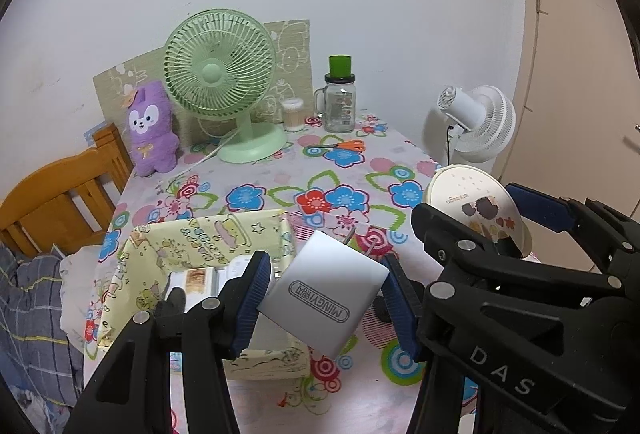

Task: Organize rigid objects
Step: 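Lift and carry the white charger and beige disc toward the yellow box with both tools, then lower the charger into the box and open the left tool while the right tool holds the disc above it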

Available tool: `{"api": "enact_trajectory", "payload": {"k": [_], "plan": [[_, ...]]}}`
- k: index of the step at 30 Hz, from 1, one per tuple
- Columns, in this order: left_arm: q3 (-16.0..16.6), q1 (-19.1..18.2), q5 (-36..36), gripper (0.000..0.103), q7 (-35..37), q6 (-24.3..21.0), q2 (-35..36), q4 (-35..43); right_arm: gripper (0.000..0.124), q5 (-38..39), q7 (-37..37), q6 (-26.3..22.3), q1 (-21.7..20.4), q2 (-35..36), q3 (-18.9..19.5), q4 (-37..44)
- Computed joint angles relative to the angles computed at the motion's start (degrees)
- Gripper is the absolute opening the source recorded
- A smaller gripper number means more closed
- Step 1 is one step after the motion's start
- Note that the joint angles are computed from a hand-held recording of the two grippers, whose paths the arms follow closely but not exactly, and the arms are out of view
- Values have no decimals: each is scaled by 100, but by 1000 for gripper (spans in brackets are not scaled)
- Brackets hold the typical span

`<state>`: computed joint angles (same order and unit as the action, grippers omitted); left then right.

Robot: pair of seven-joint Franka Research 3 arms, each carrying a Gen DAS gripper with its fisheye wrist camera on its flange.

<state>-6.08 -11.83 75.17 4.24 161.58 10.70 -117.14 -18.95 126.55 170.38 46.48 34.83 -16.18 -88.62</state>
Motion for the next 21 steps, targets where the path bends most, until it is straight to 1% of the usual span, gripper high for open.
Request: {"api": "enact_trajectory", "payload": {"k": [11,17,21], "plan": [[93,202,-92,58,14,126,-54,-171,77,298,-466,-291,-200,383,446,624],[149,334,-208,58,145,255,-37,-232,77,429,-713,-535,-235,704,602,1131],[201,406,-299,58,245,339,-14,-267,77,604,-935,-680,-335,925,818,1470]]}}
